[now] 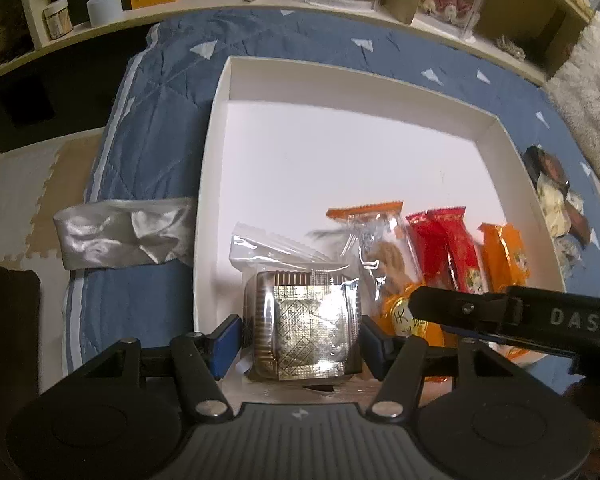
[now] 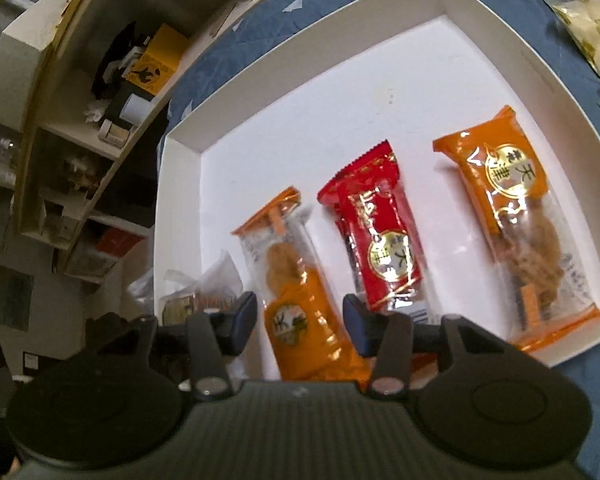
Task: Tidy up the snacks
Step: 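Carry the cookie pack with the left tool while the right tool carries the orange pack to the tray, then lower both packs into the tray beside the others and open both tools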
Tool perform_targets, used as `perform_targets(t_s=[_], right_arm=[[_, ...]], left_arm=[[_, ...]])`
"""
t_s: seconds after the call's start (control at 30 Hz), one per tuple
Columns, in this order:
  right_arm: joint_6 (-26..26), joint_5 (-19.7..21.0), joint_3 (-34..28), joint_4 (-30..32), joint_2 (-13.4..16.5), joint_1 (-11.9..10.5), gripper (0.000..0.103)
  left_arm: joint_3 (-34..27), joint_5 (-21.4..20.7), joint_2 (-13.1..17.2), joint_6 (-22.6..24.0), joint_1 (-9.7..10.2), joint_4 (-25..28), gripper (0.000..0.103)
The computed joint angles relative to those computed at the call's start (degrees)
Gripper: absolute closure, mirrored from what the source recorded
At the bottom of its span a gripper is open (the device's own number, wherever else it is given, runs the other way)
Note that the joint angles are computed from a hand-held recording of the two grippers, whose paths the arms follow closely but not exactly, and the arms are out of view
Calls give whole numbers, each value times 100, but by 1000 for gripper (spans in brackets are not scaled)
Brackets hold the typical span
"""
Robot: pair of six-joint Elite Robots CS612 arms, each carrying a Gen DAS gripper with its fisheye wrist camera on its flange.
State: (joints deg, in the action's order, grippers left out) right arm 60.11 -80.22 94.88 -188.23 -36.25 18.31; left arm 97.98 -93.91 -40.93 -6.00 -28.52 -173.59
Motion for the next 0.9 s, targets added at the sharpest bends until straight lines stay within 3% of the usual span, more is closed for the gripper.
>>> perform_targets(t_s=[0.37, 0.9], right_arm=[[-284, 50, 213, -102, -130, -14, 49], [-1075, -439, 503, -26, -444, 88, 49]], left_arm=[[88, 105, -106, -159, -43, -65, 33], [480, 320, -456, -195, -170, -285, 32]])
